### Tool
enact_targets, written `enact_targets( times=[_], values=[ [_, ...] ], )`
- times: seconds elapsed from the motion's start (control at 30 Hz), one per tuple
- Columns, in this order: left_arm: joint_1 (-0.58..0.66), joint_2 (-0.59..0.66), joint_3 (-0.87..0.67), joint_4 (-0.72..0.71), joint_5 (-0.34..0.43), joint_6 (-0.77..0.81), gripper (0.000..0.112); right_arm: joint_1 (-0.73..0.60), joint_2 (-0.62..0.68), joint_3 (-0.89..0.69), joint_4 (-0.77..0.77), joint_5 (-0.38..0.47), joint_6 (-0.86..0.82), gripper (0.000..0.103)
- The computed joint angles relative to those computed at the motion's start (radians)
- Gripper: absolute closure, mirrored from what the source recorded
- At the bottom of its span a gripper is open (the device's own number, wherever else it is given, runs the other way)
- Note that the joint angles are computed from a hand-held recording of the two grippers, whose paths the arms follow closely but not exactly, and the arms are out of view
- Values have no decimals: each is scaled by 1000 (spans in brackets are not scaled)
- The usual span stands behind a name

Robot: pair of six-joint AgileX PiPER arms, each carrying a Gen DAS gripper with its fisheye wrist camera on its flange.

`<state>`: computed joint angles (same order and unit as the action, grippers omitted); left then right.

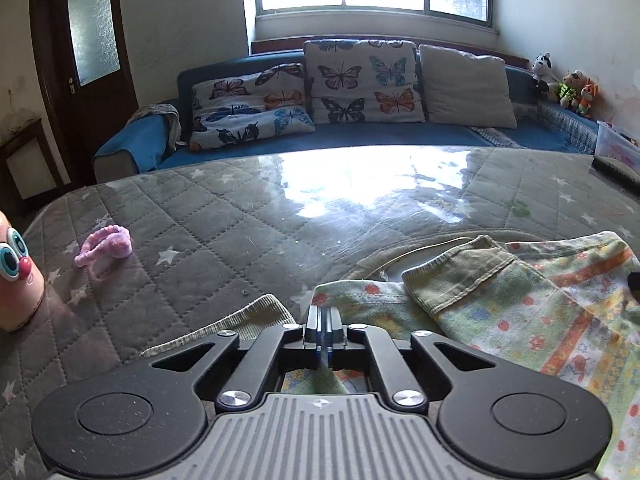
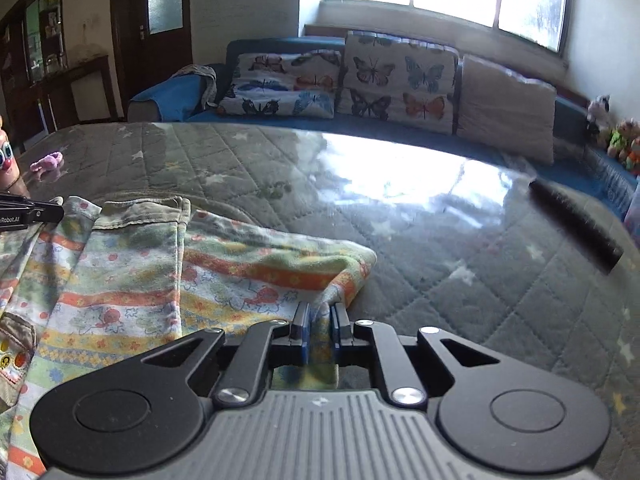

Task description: Fold clothes

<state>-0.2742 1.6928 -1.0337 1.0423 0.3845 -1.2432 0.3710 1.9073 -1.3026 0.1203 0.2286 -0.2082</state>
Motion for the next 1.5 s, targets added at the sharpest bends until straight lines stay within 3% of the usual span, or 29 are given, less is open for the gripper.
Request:
enact_targets(
  times=[0.07, 0.23, 0.37, 0.57, 0.7, 0.93, 1.07, 1.13, 1.2, 1.5],
  values=[
    [-15, -41, 29, 0, -10, -6, 108, 16, -33, 24, -7, -11, -9, 91],
    [-92, -135, 109, -11, -32, -4, 107, 89, -55, -15, 256, 89, -291, 91],
    [-124, -170, 176, 14, -65, -62, 107, 168, -8, -93, 292, 148, -340, 91],
    [-127, -190, 259, 86, -116, -177, 107, 231, 148, -311, 237, 245, -264, 91],
    [-143, -195, 302, 281, -114, -370, 102, 251, 229, -426, 187, 283, -199, 90],
    [-168, -200, 334, 474, -100, -563, 91, 289, 330, -564, 52, 325, -52, 90],
    [-192, -196, 350, 569, -76, -671, 87, 312, 340, -571, -43, 309, 22, 90],
    [-194, -195, 353, 588, -73, -692, 84, 328, 334, -560, -124, 298, 86, 99],
    [-196, -194, 355, 606, -70, -713, 83, 327, 315, -535, -132, 281, 104, 101],
    [-211, -186, 356, 632, -49, -744, 83, 241, 41, -232, -140, 113, 156, 102]
  ],
)
